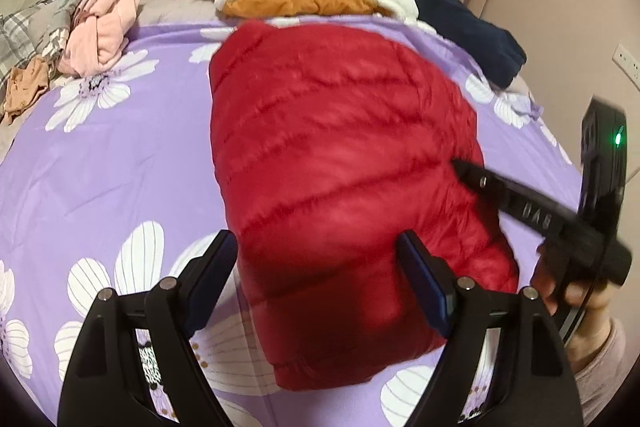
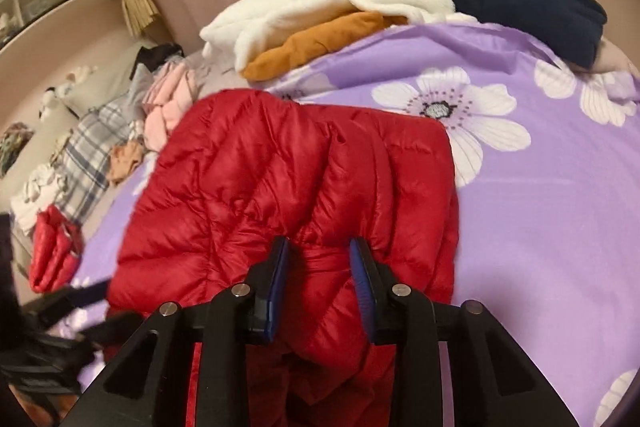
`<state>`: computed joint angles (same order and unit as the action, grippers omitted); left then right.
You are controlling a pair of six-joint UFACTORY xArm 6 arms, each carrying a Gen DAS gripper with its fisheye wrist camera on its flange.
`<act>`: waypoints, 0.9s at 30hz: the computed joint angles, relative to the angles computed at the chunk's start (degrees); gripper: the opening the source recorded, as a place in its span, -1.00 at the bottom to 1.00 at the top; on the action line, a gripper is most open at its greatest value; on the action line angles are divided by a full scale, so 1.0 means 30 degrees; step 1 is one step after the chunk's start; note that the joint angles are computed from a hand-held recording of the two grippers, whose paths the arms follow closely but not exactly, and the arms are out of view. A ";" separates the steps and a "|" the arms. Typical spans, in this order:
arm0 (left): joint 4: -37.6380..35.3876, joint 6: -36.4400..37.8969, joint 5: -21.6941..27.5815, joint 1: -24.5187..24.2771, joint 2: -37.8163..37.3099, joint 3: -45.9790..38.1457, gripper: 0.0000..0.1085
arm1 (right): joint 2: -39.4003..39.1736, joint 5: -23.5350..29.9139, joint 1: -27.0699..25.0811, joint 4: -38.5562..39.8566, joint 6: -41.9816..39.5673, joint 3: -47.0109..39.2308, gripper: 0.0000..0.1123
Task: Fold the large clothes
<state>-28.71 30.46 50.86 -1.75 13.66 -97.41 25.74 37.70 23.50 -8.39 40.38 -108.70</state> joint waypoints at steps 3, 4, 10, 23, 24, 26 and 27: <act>0.0171 -0.0299 -0.0241 -0.0133 0.0644 -0.0804 0.51 | -0.0177 -0.0272 0.0005 0.0141 -0.0045 0.0343 -0.40; 0.0160 -0.0393 -0.0324 -0.0175 0.0878 -0.1065 0.52 | -0.0219 -0.0255 0.0026 0.0119 -0.0020 0.0369 -0.40; 0.0869 -0.1251 -0.0380 -0.0492 0.2417 -0.2518 0.53 | -0.0184 -0.0164 0.0061 0.0067 0.0057 0.0309 -0.40; 0.1338 -0.1645 -0.0038 -0.0488 0.2437 -0.2467 0.54 | -0.1079 -0.0106 0.0543 -0.0914 0.0624 0.0621 -0.40; 0.1356 -0.1623 -0.0125 -0.0511 0.2370 -0.2363 0.54 | -0.1324 -0.0303 0.0589 -0.0898 0.0592 0.0906 -0.40; 0.1424 -0.1637 -0.0235 -0.0555 0.2332 -0.2278 0.54 | -0.1819 -0.0733 0.0717 -0.0645 0.0265 0.1562 -0.40; 0.1435 -0.1637 -0.0259 -0.0564 0.2340 -0.2274 0.54 | -0.2049 -0.0886 0.0808 -0.0387 -0.0033 0.1918 -0.40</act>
